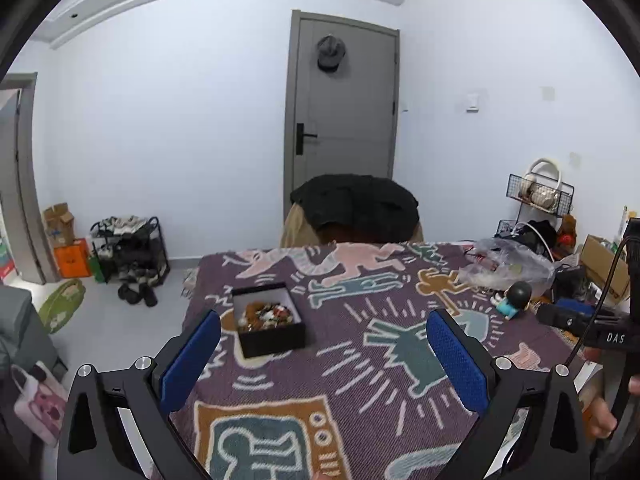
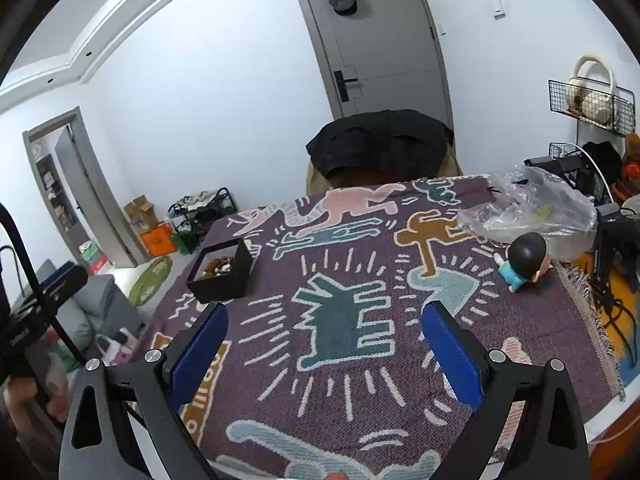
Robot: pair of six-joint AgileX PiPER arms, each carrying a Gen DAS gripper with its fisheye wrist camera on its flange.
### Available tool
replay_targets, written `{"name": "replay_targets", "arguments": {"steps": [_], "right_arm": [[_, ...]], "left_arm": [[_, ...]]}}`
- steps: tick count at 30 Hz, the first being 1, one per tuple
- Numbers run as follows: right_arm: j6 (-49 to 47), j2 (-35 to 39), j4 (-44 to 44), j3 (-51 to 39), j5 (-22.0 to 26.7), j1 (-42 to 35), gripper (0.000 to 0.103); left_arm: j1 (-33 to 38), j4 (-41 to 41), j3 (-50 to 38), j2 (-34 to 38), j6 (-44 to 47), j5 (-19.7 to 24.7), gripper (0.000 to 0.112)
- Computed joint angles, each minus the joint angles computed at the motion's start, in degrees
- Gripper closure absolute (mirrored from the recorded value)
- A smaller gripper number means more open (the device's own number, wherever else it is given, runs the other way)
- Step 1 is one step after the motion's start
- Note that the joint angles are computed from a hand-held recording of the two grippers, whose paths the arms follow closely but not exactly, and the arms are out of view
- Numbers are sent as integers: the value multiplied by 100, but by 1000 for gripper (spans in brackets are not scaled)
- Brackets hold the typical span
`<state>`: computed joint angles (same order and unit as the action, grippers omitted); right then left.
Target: Organize jewelry
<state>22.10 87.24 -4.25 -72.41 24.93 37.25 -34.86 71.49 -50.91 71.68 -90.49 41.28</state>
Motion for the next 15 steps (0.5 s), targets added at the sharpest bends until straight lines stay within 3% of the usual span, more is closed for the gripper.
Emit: {"name": "replay_targets", "arguments": {"steps": [15], "right_arm": [[266,42,-456,-75,135,326,5]], "left_arm": [[163,-29,410,-285,-141,-39,10]]}}
